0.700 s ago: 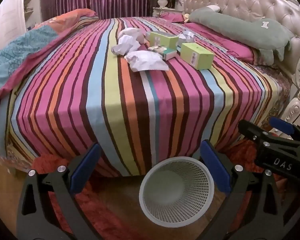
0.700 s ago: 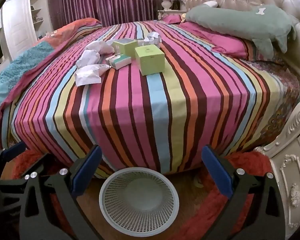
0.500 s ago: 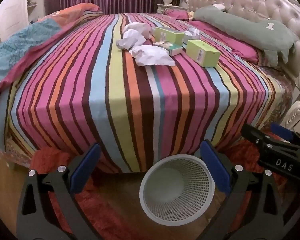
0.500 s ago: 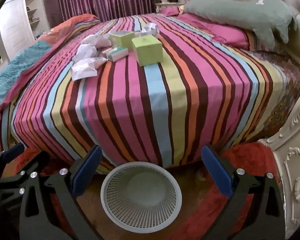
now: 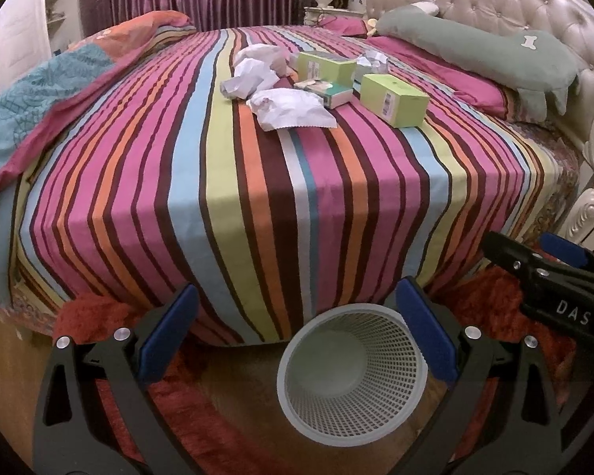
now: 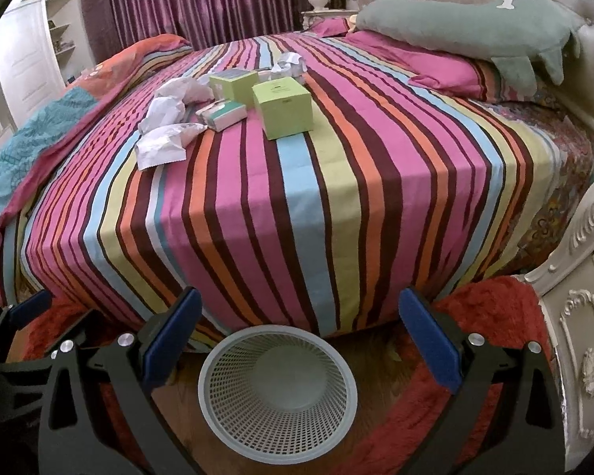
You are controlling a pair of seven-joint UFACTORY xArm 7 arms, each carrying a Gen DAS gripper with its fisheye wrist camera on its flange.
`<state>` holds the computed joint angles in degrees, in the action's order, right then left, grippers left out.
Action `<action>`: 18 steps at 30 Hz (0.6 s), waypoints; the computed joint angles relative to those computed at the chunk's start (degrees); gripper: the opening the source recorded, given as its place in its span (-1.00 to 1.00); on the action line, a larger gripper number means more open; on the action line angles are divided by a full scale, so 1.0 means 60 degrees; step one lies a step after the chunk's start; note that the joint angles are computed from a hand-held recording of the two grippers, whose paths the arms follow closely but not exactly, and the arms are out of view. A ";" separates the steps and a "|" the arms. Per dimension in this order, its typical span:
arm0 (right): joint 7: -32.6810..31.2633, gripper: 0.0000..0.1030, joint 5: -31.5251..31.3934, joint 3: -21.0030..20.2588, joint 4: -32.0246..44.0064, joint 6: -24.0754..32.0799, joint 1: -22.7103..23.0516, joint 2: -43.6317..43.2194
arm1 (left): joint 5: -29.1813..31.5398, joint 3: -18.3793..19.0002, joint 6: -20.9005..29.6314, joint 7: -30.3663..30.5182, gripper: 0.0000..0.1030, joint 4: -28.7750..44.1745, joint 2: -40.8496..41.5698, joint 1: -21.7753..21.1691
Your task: Collect trash
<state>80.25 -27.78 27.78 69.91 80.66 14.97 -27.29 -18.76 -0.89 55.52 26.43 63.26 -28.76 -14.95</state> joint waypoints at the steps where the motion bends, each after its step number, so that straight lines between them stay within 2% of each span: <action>1: 0.0001 0.85 0.0005 0.0002 0.0030 0.0035 0.0000 -0.0007 | -0.0020 0.0003 -0.0001 -0.0021 0.88 0.0005 -0.0001 0.0003; 18: -0.0237 0.85 -0.0646 0.0349 0.0660 0.0545 0.0010 0.0336 | 0.0003 0.0031 0.0021 -0.0228 0.88 0.0298 -0.0062 0.0062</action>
<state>78.83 -31.65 29.88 73.87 83.93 15.03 -25.27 -18.74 -0.70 55.64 25.07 65.05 -29.13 -14.58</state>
